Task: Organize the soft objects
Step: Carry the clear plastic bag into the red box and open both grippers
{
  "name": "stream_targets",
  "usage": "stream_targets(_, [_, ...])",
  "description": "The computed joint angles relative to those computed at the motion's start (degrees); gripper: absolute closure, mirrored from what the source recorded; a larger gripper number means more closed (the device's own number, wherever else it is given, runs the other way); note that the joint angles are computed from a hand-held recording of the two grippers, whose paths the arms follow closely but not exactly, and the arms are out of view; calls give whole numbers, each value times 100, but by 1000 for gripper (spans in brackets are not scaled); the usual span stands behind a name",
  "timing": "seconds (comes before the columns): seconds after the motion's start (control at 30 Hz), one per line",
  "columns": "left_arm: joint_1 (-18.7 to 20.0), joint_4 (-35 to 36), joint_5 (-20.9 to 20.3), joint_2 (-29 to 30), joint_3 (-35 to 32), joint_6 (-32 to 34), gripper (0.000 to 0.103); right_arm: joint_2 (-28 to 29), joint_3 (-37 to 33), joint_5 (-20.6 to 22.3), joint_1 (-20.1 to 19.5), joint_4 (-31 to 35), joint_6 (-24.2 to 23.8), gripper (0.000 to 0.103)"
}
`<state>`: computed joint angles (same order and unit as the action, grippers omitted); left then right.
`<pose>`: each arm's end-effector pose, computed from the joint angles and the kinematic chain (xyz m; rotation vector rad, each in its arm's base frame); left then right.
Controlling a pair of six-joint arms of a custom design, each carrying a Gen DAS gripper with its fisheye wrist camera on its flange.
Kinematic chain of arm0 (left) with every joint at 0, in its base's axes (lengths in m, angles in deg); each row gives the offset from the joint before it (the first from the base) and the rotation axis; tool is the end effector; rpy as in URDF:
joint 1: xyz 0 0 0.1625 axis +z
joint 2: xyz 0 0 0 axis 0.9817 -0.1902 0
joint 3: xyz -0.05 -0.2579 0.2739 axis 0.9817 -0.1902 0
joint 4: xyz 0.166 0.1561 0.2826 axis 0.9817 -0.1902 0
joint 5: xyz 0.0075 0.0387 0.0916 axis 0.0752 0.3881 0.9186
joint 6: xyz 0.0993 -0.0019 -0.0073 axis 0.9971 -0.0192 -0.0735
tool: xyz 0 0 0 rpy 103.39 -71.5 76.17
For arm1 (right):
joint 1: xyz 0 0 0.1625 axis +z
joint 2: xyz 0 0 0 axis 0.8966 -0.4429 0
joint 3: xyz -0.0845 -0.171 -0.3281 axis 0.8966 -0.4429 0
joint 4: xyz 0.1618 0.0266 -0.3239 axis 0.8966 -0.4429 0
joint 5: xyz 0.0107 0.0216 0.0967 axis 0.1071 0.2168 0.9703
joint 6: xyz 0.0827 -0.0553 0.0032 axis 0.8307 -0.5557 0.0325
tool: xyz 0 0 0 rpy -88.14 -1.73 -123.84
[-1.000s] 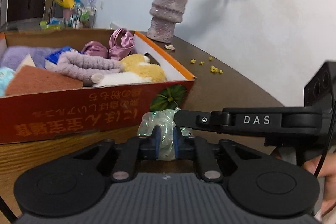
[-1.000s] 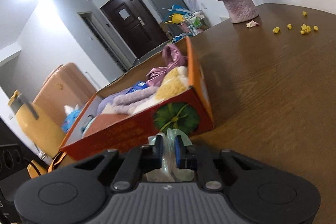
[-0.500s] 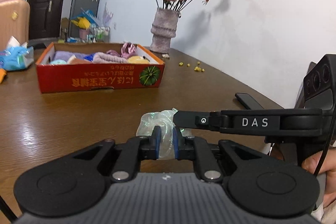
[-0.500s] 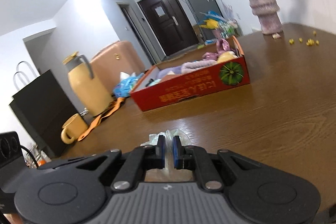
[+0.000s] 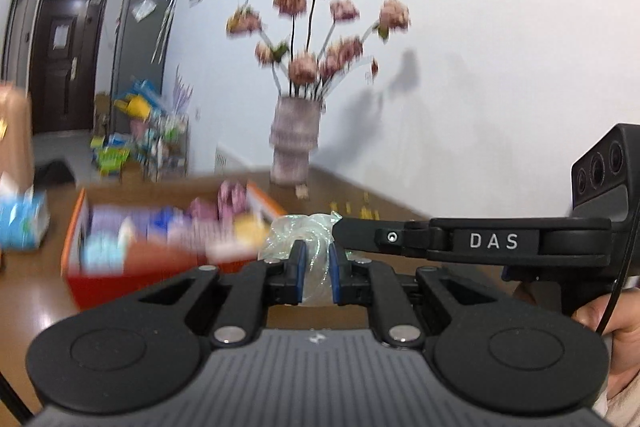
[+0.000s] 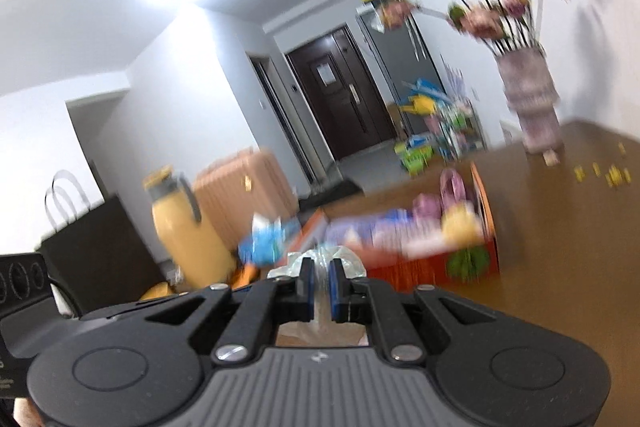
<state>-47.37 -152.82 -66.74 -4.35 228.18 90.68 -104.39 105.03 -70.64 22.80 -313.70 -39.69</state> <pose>-0.1631 -0.3225 0.1297 1.1372 2.4150 -1.2779 0.1344 -0.3160 0.1366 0.7027 -2.5864 1.4745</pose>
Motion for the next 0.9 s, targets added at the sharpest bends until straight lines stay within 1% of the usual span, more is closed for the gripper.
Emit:
stream_targets(0.07, [584,911,-501,-360,-821,513,90,-509,-667,-233,304,1013,173,96])
stream_targets(0.1, [823,1296,-680,-392,-1218,683,90,-650,-1060,-419,452,1513,214,96])
stream_targets(0.17, [1300,2019,-1008,-298,-2057,863,90,-751,-1860,-693,595,2435,274,96])
stream_targets(0.2, [1488,2301,-1081,-175,-2458,997,90,-725,-2306,-828,630,2921,303,96])
stream_targets(0.3, [2089,3188,-1346,341,-3715,1052,90,-449,-3520,-1119,613,4135,524,96])
stream_targets(0.37, [2413,3766,-1483,677,-4415,1001,90,-78,-4306,-1388,587,4682,515,96])
stream_targets(0.43, [2718,4385,-1527,1088,-5177,917,90,324,-5066,-1616,500,5242,572,96])
stream_targets(0.47, [2835,4585,-1540,1235,-5417,893,90,491,-5351,-1694,442,5469,637,96])
stream_targets(0.5, [2970,4930,-1541,1436,-5768,855,90,659,-5662,-1777,378,5767,685,96])
stream_targets(0.57, [3170,5456,-1536,1704,-6220,830,90,971,-6214,-1971,264,6269,817,96])
stream_targets(0.63, [3297,6245,-1353,1924,-6667,639,90,1229,-6693,-2288,187,6973,898,96])
stream_targets(0.67, [3321,6701,-1248,1937,-6815,387,90,1290,-6799,-2392,164,7218,985,96])
stream_targets(0.7, [3331,6916,-1197,1905,-6843,295,90,1309,-6861,-2412,135,7471,1094,95])
stream_targets(0.77, [3316,6931,-1098,1934,-6883,303,88,1313,-6908,-2336,86,7578,1157,95])
stream_targets(0.83, [3279,6738,-1003,1938,-6795,411,85,1318,-6932,-2397,109,7592,1143,93])
stream_targets(0.87, [3247,6612,-959,1937,-6732,430,83,1333,-6931,-2471,141,7533,1106,87])
stream_targets(0.9, [3220,6477,-892,1885,-6621,436,80,1324,-6871,-2547,186,7431,1083,82])
